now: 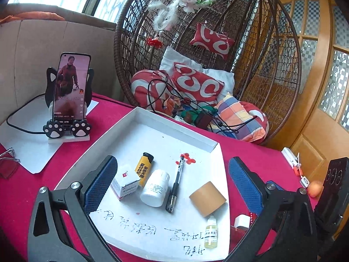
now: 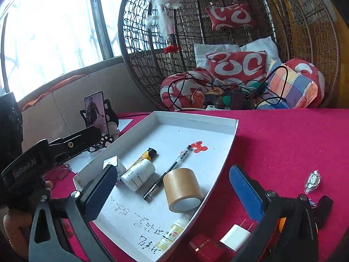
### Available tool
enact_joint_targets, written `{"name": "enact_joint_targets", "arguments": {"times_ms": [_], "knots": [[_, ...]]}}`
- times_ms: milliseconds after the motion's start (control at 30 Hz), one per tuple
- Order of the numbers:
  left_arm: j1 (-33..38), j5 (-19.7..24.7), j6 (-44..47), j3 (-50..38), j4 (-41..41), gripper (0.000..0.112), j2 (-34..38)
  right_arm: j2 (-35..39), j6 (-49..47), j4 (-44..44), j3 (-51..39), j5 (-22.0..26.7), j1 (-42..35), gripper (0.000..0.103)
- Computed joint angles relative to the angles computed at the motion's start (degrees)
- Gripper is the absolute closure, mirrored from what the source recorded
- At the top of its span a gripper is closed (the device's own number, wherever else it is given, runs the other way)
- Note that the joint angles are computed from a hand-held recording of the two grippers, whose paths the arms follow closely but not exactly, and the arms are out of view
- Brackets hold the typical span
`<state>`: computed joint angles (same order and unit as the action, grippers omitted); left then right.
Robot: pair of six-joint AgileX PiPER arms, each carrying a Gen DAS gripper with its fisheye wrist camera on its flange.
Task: Organize rigid objects
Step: 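Place the lighter and tape roll into the white tray and open both tools, then move the left tool toward the red cylindrical tin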
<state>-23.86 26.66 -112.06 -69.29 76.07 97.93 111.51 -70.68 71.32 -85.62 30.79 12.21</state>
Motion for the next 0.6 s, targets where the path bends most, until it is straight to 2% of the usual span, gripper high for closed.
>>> {"name": "enact_joint_targets", "arguments": {"times_ms": [133, 300, 367, 467, 600], "knots": [[-3.09, 1.76, 1.05, -0.52, 0.01, 0.009, -0.5, -4.45, -10.12, 10.16, 6.02, 0.93, -5.61, 0.0], [-5.4, 1.09, 5.49, -1.35, -2.06, 0.009, 0.33, -5.89, -10.41, 10.45, 9.09, 0.54, -13.92, 0.0], [-5.49, -0.57, 6.2, -1.22, -2.43, 0.009, 0.63, -5.32, -8.85, 10.8, 9.87, 0.34, -17.73, 0.0], [-4.89, -5.79, 5.96, -0.93, -1.45, 0.009, 1.17, -2.91, -2.71, 9.2, 9.38, 2.5, -23.09, 0.0], [-5.99, -10.44, 17.19, -3.76, -9.78, 0.009, 3.73, 0.47, -0.37, 11.45, 9.46, 7.0, -28.39, 0.0]]}}
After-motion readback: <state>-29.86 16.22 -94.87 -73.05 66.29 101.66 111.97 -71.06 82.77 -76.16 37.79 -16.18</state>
